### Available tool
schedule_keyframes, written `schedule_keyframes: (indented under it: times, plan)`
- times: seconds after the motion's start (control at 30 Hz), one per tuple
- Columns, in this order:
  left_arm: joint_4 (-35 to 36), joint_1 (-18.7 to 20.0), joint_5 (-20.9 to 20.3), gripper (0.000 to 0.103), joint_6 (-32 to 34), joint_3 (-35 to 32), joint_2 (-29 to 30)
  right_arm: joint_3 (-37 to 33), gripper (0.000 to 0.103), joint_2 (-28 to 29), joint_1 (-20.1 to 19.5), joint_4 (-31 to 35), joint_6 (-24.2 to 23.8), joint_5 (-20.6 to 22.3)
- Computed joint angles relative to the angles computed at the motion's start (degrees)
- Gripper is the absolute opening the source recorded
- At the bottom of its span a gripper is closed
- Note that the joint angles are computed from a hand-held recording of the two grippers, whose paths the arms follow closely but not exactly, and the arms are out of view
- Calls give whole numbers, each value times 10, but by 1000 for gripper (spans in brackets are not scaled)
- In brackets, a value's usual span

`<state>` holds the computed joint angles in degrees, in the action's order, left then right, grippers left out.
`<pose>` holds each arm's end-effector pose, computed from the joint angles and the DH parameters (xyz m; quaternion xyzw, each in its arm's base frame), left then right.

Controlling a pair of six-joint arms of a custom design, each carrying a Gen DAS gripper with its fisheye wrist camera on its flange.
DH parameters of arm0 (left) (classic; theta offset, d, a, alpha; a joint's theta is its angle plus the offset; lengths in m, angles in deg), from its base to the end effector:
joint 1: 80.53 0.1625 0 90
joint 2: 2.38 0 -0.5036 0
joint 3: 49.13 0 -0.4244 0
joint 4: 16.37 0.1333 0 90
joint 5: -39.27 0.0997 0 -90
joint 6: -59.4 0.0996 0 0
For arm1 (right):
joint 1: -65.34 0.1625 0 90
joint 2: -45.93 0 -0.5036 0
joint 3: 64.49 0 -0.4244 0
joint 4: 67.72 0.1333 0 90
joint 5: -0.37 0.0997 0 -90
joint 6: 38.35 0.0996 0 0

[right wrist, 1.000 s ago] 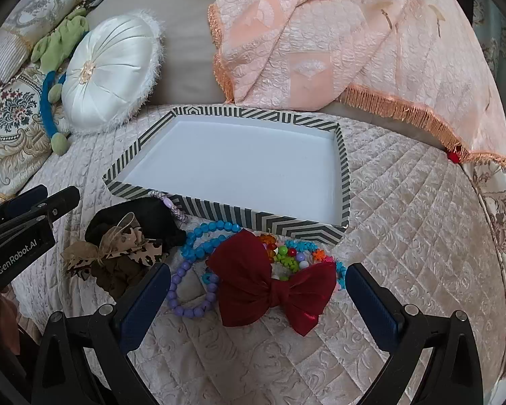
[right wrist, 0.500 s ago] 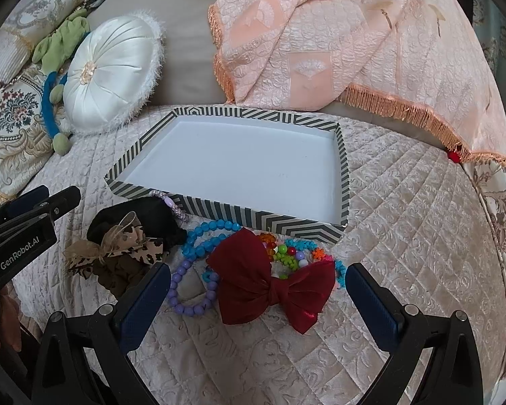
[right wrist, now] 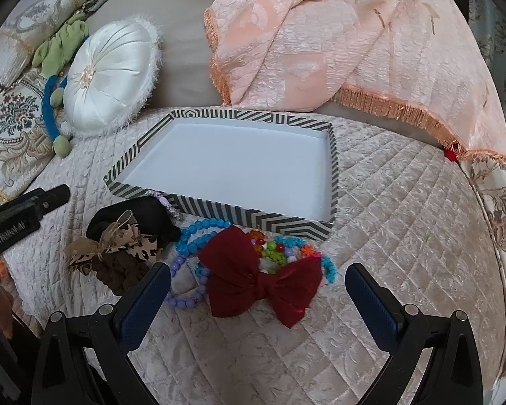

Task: Organize jewelry
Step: 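Move both tools over the jewelry pile beside the striped tray, then grasp the brown scrunchie with the left tool while the right tool grasps the red bow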

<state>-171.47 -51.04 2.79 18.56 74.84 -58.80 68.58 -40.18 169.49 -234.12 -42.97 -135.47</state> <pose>-0.3630 -0.4504 0.1264 0.1620 0.8779 -0.3361 0.3000 0.1687 -0.4161 0.3433 0.0476 -0.8950 0.2645 0.3559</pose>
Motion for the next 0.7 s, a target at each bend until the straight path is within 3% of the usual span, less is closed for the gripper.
schedule_keyframes:
  times: [0.4,0.63,0.7]
  plan:
    - [-37,10,-105,64,76,8,-2,18,103,-50,-28,15,-20,56]
    - [19,6,-100,64,98,-9,30,19,81,-51,-50,33,-55,98]
    - [31,9,-100,64,93,-12,35,16,80,-45,-56,34,-64,105]
